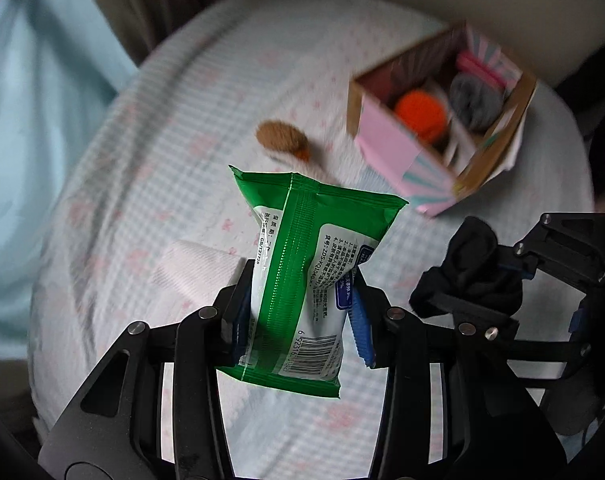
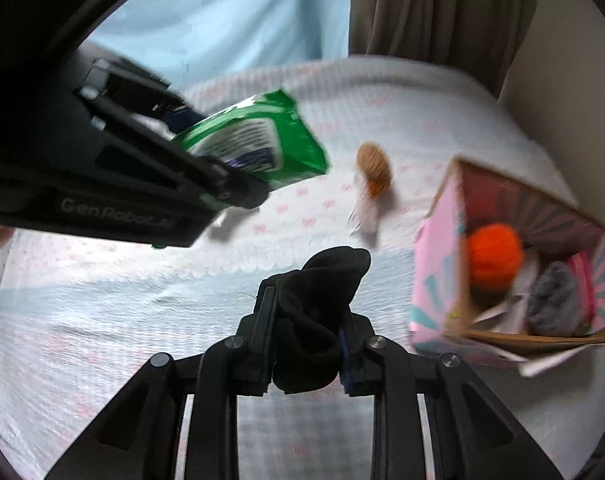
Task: Organize soft objects
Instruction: 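Carry the wipes pack in the left tool while the right tool carries the black sock to the box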
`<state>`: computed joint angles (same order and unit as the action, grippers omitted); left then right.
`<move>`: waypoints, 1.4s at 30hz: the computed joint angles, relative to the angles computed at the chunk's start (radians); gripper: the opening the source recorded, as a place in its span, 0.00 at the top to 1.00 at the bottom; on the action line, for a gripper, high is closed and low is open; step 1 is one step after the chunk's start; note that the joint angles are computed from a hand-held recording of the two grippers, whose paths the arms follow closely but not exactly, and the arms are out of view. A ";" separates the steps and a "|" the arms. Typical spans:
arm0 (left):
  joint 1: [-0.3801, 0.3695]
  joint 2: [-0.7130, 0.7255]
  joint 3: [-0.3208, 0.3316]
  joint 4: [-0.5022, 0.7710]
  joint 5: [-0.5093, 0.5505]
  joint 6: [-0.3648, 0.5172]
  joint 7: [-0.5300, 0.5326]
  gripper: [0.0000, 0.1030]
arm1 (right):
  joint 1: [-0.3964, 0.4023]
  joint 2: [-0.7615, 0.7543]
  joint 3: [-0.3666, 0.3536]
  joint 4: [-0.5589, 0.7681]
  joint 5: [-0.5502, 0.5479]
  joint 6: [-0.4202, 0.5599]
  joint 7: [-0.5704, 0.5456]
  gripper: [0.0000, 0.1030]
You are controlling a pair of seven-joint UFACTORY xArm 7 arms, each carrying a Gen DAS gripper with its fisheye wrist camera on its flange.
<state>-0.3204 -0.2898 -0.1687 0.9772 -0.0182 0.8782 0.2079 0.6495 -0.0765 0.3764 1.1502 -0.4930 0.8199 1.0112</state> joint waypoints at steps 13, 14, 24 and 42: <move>-0.043 -0.215 -0.090 0.092 0.001 0.129 -0.194 0.63 | -0.067 -0.261 0.049 0.085 0.138 0.221 -0.083 0.78; -0.046 -0.219 -0.104 0.106 0.008 0.129 -0.213 0.63 | -0.080 -0.282 0.050 0.085 0.150 0.231 -0.088 0.78; -0.063 -0.121 -0.233 0.247 0.095 0.195 -0.519 0.63 | -0.195 -0.463 -0.019 0.100 0.285 0.321 -0.247 0.78; -0.295 0.565 -0.237 0.852 0.433 0.300 -0.983 0.63 | -0.331 -0.460 -0.329 -0.016 0.578 0.242 -0.825 0.78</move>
<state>-0.6158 0.2754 -0.4057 1.8295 0.4152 1.1779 -0.7749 0.3183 -0.5362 0.0474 1.1338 0.0852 1.0620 0.1865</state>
